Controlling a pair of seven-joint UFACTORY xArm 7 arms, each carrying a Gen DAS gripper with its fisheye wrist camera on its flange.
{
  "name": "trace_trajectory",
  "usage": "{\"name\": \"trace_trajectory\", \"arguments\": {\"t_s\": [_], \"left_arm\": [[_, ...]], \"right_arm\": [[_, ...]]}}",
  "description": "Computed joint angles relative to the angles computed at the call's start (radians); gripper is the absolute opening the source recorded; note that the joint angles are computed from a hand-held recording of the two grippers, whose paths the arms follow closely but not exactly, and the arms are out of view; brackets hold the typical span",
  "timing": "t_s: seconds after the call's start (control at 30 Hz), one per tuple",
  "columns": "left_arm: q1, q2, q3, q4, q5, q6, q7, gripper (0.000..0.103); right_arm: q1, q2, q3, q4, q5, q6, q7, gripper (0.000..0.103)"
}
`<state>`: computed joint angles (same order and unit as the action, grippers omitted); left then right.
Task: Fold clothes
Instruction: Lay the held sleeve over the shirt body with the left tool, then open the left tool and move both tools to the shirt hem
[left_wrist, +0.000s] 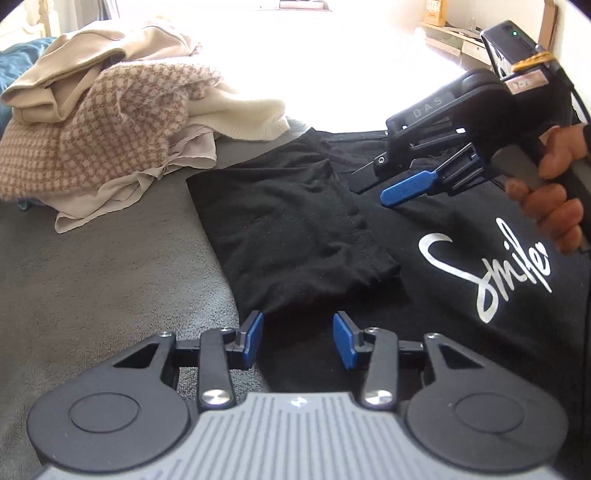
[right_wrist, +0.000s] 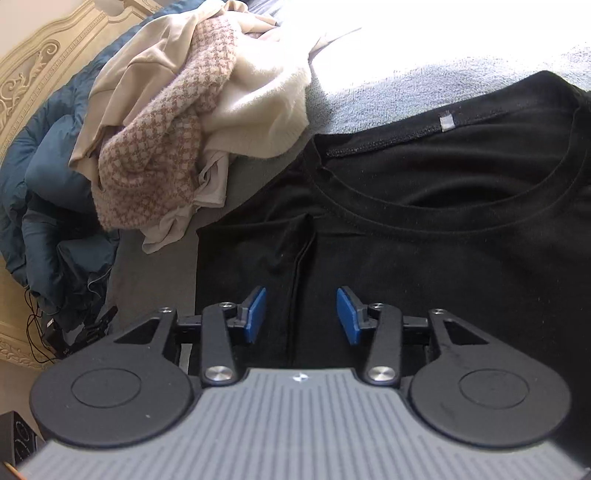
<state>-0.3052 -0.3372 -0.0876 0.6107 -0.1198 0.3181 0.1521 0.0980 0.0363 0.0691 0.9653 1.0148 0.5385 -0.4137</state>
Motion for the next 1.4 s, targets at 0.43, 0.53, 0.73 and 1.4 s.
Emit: {"name": "trace_trajectory", "arguments": {"t_s": [0.43,0.53,0.73,1.4], "left_arm": [[-0.056,-0.004,0.083,0.039,-0.182,0.11,0.224,0.038],[-0.072,-0.027,0.114,0.049,-0.271,0.112,0.28,0.038],[-0.082,0.083,0.115,0.111,-0.418,0.078,0.328,0.037],[-0.049,0.077,0.109,0.059,-0.795,0.092,0.612,0.043]], "right_arm": [[0.096,-0.062,0.039,-0.069,-0.658,-0.113,0.185,0.033],[0.116,-0.101,0.031,-0.09,-0.647,-0.189,0.142,0.034],[0.166,0.033,0.05,0.017,-0.334,-0.327,-0.221,0.032],[0.151,0.278,0.041,0.204,-0.728,-0.432,0.466,0.02]]}}
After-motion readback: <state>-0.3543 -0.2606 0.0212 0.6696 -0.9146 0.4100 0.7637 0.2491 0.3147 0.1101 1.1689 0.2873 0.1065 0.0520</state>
